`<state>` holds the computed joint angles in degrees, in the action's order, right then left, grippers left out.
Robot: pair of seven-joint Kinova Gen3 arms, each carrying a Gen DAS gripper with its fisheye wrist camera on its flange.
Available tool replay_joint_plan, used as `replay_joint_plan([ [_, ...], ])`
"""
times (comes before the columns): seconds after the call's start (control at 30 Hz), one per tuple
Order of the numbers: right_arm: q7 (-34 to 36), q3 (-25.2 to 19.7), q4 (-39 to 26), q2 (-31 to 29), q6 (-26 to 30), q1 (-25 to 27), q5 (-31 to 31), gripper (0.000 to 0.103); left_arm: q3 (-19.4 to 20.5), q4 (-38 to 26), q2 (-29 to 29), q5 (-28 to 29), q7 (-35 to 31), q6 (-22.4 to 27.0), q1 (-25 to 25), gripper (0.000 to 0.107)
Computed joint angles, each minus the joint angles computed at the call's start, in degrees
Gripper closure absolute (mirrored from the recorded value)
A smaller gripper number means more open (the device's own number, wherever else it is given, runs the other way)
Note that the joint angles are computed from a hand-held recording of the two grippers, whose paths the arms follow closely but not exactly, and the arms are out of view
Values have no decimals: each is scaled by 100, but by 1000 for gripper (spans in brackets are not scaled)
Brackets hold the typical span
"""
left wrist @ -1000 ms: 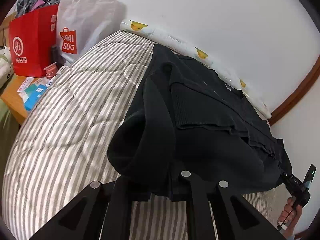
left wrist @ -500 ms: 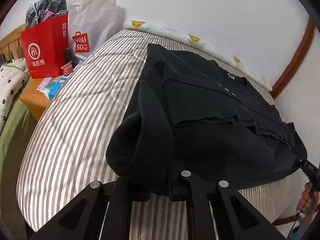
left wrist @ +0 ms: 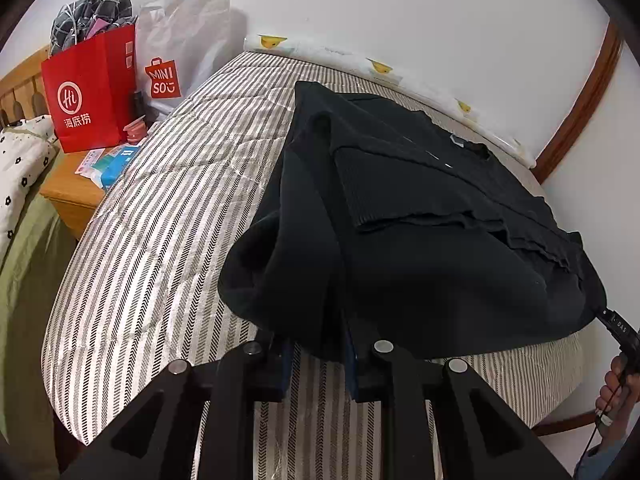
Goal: Fold small clothes
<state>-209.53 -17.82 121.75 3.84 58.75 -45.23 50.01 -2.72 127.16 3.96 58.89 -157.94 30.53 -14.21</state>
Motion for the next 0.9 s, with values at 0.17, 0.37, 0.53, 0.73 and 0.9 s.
replay_joint_plan([
  [0.17,64,625,-282,51,979,-962,31,62,-152,89,-213,-133,10,158,-101,82],
  [0.37,394,53,-746,304,1080,-524,389,61,-428,336,-756,138,-444,233,-117,83],
  [0.53,826,-110,-784,405,50,-63,641,61,-652,282,-1000,241,-689,479,2,73],
  [0.73,1143,-351,-935,863,-1287,789,686,66,-455,57,-639,146,-510,507,293,73],
  [0.9,1635,823,-1006,1028,-1799,89,87,71,-95,-98,-356,-210,-177,215,484,73],
])
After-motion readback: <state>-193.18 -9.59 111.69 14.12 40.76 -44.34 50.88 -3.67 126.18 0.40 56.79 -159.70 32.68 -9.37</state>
